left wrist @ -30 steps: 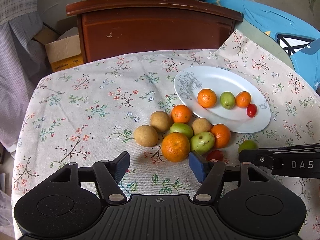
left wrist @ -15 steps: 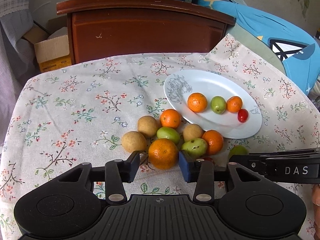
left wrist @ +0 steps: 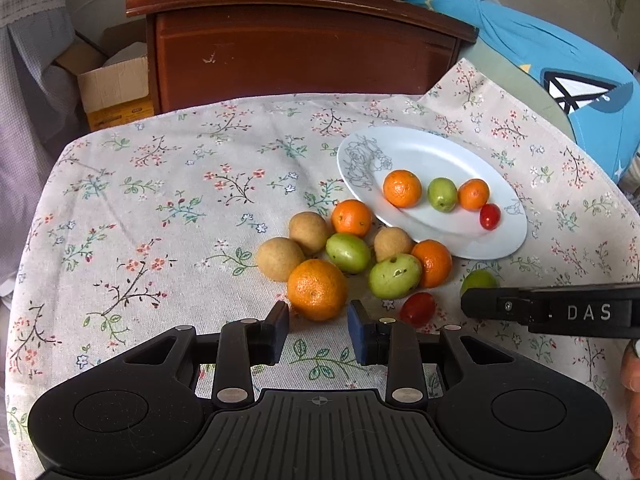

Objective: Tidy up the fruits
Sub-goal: 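Move the right tool onto a large green fruit while the left tool approaches a large tangerine, then grasp the large tangerine with the left tool while the right tool grasps the green fruit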

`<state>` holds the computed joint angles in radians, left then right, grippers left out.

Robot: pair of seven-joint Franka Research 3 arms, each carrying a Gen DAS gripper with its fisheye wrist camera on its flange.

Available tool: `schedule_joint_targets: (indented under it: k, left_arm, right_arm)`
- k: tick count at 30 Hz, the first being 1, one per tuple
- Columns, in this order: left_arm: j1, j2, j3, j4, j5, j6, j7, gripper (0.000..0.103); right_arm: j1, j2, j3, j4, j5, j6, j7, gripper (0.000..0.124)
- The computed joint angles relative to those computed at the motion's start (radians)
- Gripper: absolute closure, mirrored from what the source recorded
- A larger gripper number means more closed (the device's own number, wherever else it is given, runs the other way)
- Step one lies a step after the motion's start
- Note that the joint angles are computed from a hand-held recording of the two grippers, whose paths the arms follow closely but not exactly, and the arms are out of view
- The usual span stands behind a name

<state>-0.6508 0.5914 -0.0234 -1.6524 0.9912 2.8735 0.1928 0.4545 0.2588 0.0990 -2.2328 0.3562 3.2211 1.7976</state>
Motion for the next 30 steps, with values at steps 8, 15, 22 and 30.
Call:
schedule_joint_targets:
  k: [8, 15, 22, 30]
  left_arm:
    - [-0.022, 0.034, 0.019, 0.049, 0.013, -0.01, -0.003, 0.063]
    - [-0.034, 0.039, 0.033, 0.062, 0.044, -0.022, -0.047, 0.072]
    - [-0.029, 0.017, 0.02, 0.045, 0.052, -0.049, -0.077, 0.072]
    - [-0.023, -0.025, 0.009, 0.008, 0.106, -0.036, -0.144, 0.072]
  right_arm:
    - [0.016, 0.002, -0.016, 0.002, -0.001, 0.001, 0.006, 0.093]
    - [0.029, 0.004, -0.029, 0.004, -0.007, 0.002, 0.012, 0.093]
    - [0.032, 0.001, -0.032, 0.001, -0.015, 0.003, 0.014, 0.093]
    - [-0.124, -0.018, 0.141, -0.02, 0.025, 0.04, -0.055, 0.093]
